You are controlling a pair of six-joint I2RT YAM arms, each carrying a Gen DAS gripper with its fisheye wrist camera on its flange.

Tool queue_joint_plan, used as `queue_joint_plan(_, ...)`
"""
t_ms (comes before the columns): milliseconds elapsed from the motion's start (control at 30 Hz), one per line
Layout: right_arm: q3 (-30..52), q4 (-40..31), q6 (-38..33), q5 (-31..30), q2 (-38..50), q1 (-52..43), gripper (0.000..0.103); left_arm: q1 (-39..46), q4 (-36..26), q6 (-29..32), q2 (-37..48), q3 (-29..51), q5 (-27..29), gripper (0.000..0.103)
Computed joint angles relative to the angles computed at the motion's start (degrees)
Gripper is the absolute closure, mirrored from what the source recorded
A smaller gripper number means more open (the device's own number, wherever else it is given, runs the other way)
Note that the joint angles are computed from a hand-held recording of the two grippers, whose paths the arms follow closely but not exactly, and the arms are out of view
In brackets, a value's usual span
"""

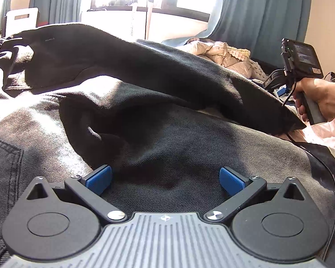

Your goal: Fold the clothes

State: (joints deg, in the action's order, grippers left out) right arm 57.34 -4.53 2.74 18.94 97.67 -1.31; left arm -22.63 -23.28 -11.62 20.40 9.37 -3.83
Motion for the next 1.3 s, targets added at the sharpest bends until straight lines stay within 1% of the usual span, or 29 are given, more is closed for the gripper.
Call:
queue_joint_plan(33, -0.42, -0.38, 2.93, -0.17, -1.00, -1.46, 0.099, 0.08, -0.12, -0.06, -0.28, -0.06, 0.11, 0.000)
queue_joint_plan(67, -0.88, -0.60, 4.93, 0.05, -2.34, -2.74, 0.099, 0.19, -0.23, -0.12, -0.53, -0.10, 0.24, 0.000)
queue_joint_plan(100, -1.67, -0.42, 5.42, 0.38, -4.74, -3.92, 0.099, 0.09, -0.42, -0.24, -0.63, -0.02, 0.15, 0.000)
queue_joint_plan(167, -3.08, -0.16, 5.87, -0.47, -10.74, -6.96, 0.099, -0.18, -0.81, -0.54, -0.83, 0.14, -0.08, 0.000)
queue_joint_plan(200, -4.18, 0.23, 6.79, -1.99, -14.78, -9.24, 0.100, -0.05, -1.09, -0.68, -1.18, 0.18, 0.07, 0.000)
queue_joint_plan(267, -7.50, 2.36, 10.84, -9.15, -24.83, -16.92, 0.100, 0.33, -1.69, -0.80, -1.66, 0.36, 0.53, 0.000)
queue_joint_plan(300, -10.98, 5.37, 12.50, -14.25, -28.36, -22.05, 0.100, 0.49, -1.96, -0.82, -1.98, 0.43, 0.74, 0.000)
queue_joint_plan(400, -21.15, 11.68, 16.37, -30.18, -34.36, -38.61, 0.100, 0.68, -3.02, -1.18, -3.06, 0.59, 1.01, 0.000)
queue_joint_plan(467, -27.67, 13.26, 18.02, -38.48, -34.60, -47.35, 0.100, -0.80, -3.64, -1.84, -3.86, 0.57, -0.58, 0.000)
queue_joint_plan(533, -32.75, 14.79, 17.83, -46.38, -32.11, -56.05, 0.099, -3.00, -3.60, -2.37, -3.93, 0.40, -2.87, 0.000)
queue_joint_plan(633, -38.58, 17.14, 16.75, -52.10, -26.53, -62.59, 0.099, -5.24, -3.36, -3.00, -3.35, 0.36, -5.16, 0.000)
queue_joint_plan(700, -39.09, 17.32, 17.00, -52.13, -26.14, -62.54, 0.099, -5.74, -3.18, -3.28, -3.17, 0.29, -5.61, 0.000)
queue_joint_plan(833, -34.76, 11.83, 17.75, -51.36, -31.28, -59.58, 0.099, -7.74, -2.26, -3.95, -1.95, 0.24, -7.42, 0.000)
queue_joint_plan(867, -33.66, 11.24, 18.28, -52.00, -33.18, -59.09, 0.099, -7.57, -2.08, -3.90, -1.88, 0.22, -7.20, 0.000)
queue_joint_plan(933, -31.74, 12.45, 20.81, -54.46, -38.50, -58.32, 0.099, -7.00, -1.94, -3.71, -1.93, 0.15, -6.63, 0.000)
queue_joint_plan(1033, -28.38, 12.06, 27.29, -54.43, -47.16, -56.05, 0.099, -5.68, -2.18, -3.03, -2.57, -0.04, -5.47, 0.000)
queue_joint_plan(1067, -27.38, 11.58, 29.13, -52.98, -50.72, -54.94, 0.099, -5.13, -2.32, -2.84, -2.77, -0.03, -4.97, 0.000)
queue_joint_plan(1100, -26.24, 9.83, 28.99, -49.17, -53.52, -52.69, 0.099, -4.77, -2.52, -2.71, -2.93, 0.01, -4.64, 0.000)
queue_joint_plan(1200, -23.27, 1.38, 24.06, -31.71, -60.82, -42.54, 0.099, -3.48, -3.30, -2.36, -3.59, 0.20, -3.37, 0.000)
queue_joint_plan(1267, -22.11, -3.63, 24.04, -24.56, -64.56, -37.22, 0.099, -2.30, -3.98, -2.11, -4.18, 0.42, -2.14, 0.000)
queue_joint_plan(1300, -20.93, -6.50, 24.73, -21.71, -64.88, -34.79, 0.099, -2.06, -3.96, -1.98, -4.16, 0.43, -1.91, 0.000)
